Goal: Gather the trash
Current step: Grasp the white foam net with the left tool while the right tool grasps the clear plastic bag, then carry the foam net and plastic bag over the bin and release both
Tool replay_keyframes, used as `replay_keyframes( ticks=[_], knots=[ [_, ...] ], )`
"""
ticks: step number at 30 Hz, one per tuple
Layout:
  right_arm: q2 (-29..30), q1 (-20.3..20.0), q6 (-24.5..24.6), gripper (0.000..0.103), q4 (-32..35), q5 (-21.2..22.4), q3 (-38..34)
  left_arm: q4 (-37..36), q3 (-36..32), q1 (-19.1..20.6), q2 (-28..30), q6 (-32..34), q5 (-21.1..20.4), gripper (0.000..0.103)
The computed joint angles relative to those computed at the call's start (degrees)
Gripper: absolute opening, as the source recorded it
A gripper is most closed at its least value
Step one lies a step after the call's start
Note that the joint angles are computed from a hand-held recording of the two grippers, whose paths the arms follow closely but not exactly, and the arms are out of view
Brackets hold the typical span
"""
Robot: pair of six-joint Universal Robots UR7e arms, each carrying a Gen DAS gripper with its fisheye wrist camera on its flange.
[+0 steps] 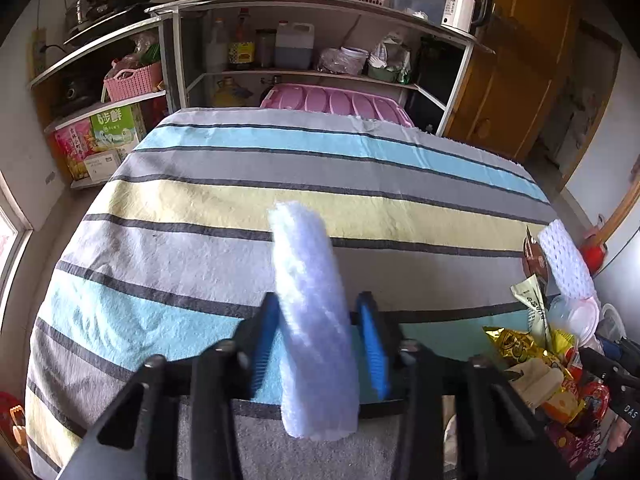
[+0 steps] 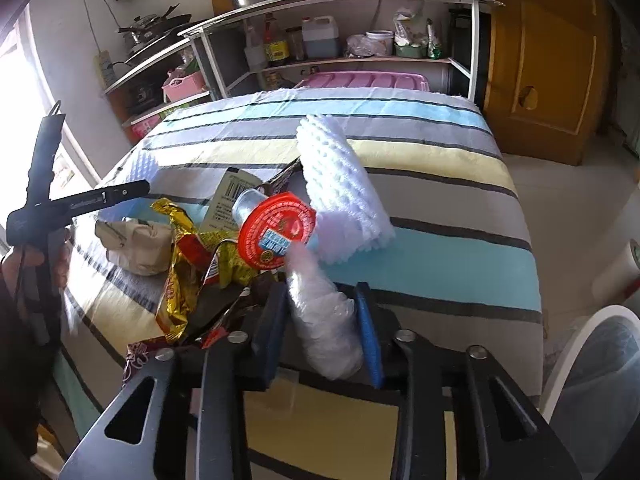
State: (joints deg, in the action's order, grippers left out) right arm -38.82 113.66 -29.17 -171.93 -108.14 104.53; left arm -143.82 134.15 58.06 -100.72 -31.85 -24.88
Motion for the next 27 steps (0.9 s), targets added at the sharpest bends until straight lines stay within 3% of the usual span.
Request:
replay_keyframes(
  ticks=[15,27],
  knots=[
    [-1.5,-0.2,-0.4,0.029,-3.1,0.6,2.9,3.2,1.7,-3.2,-2.9,-3.3,1.8,0.027],
    [-5.4,-0.2,0.4,0.028,-7.7,3.0,8.0,18.5,4.3,-14.2,-9.8,-15.5,3.6,0.027]
  ],
)
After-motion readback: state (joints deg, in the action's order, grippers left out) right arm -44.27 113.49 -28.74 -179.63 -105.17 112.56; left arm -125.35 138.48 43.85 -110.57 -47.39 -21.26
